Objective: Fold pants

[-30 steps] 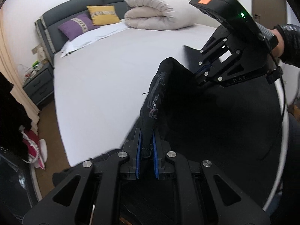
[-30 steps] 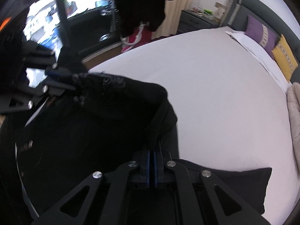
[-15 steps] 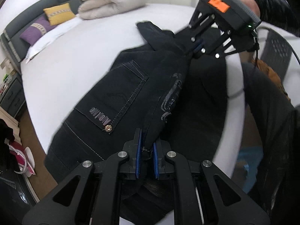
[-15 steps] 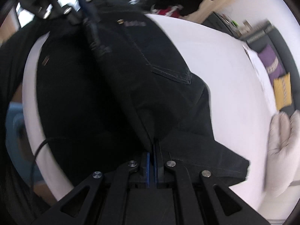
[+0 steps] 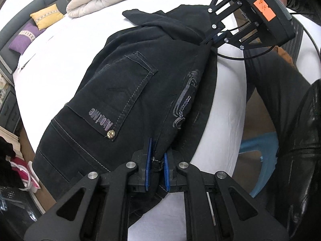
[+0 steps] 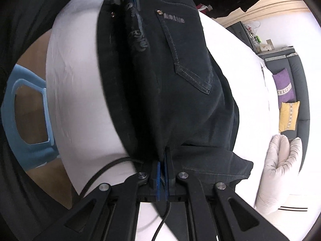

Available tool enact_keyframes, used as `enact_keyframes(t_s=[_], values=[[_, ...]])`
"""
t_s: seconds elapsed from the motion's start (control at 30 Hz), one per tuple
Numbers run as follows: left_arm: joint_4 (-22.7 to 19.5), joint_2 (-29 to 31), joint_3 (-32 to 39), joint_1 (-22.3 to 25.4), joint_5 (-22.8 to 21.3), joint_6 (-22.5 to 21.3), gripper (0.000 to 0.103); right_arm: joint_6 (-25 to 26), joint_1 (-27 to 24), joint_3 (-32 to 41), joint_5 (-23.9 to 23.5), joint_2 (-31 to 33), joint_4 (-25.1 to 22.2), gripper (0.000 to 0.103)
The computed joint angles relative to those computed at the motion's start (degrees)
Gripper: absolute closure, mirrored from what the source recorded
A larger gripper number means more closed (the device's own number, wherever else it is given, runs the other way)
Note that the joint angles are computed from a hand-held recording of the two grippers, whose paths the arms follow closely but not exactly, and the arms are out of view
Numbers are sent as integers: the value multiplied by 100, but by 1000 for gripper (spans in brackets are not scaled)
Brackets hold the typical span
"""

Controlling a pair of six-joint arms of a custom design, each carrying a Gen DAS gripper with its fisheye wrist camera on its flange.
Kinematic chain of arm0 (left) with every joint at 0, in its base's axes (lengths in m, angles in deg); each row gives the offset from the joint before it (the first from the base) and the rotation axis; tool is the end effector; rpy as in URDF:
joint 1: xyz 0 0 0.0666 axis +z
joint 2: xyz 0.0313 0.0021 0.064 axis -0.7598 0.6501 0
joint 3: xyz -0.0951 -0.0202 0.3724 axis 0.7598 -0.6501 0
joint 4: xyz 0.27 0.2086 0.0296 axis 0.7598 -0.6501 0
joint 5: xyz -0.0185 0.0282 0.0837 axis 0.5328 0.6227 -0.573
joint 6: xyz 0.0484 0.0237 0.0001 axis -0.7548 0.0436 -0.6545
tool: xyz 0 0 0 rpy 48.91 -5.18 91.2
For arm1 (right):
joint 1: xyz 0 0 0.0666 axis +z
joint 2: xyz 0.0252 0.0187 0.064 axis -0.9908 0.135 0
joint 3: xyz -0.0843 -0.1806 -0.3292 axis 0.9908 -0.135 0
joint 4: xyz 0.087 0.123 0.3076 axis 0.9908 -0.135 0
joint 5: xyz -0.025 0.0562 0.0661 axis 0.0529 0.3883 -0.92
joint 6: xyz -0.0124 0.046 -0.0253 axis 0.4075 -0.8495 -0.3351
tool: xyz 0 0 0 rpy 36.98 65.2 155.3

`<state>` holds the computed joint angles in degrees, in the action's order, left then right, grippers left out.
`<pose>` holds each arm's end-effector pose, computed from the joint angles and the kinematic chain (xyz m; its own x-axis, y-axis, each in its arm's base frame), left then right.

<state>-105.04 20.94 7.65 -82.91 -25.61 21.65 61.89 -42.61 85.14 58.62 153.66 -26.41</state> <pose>0.3827 -0.2618 0.3607 -0.2663 0.8413 -0.4704 0.9285 0.3549 0.1091 0.3299 0.2513 0.3979 -0.3531 -0.9355 -0.0145 -0.7867 0.3053 -0.5366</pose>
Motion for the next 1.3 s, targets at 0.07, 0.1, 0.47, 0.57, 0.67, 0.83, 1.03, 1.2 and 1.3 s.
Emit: enact_keyframes(t_s=[0.07, 0.1, 0.47, 0.57, 0.67, 0.83, 1.03, 1.2, 1.3], values=[[-35, 79, 97, 94, -19, -103, 92, -100, 66, -111, 129, -15, 80, 99], [-3, 112, 94, 189, -23, -160, 91, -136, 109, -207, 261, -29, 170, 99], [-367, -165, 61, 490, -43, 501, 49, -1045, 622, -615, 936, -108, 209, 96], [-371, -344, 101, 568, 69, 806, 47, -1174, 683, -563, 1012, -31, 148, 96], [-178, -335, 264, 457, 361, 1341, 47, -1281, 739, -529, 1065, 10, 109, 96], [250, 40, 540, 19, 460, 2257, 47, -1409, 861, -575, 1177, -21, 66, 95], [486, 687, 462, -267, 230, 3070, 47, -1560, 909, -712, 1235, -115, 166, 93], [447, 729, 532, -295, 208, 3207, 47, -1756, 957, -845, 1380, -229, 365, 89], [454, 786, 571, -286, 217, 3225, 47, -2249, 850, -764, 1145, -440, 278, 65]])
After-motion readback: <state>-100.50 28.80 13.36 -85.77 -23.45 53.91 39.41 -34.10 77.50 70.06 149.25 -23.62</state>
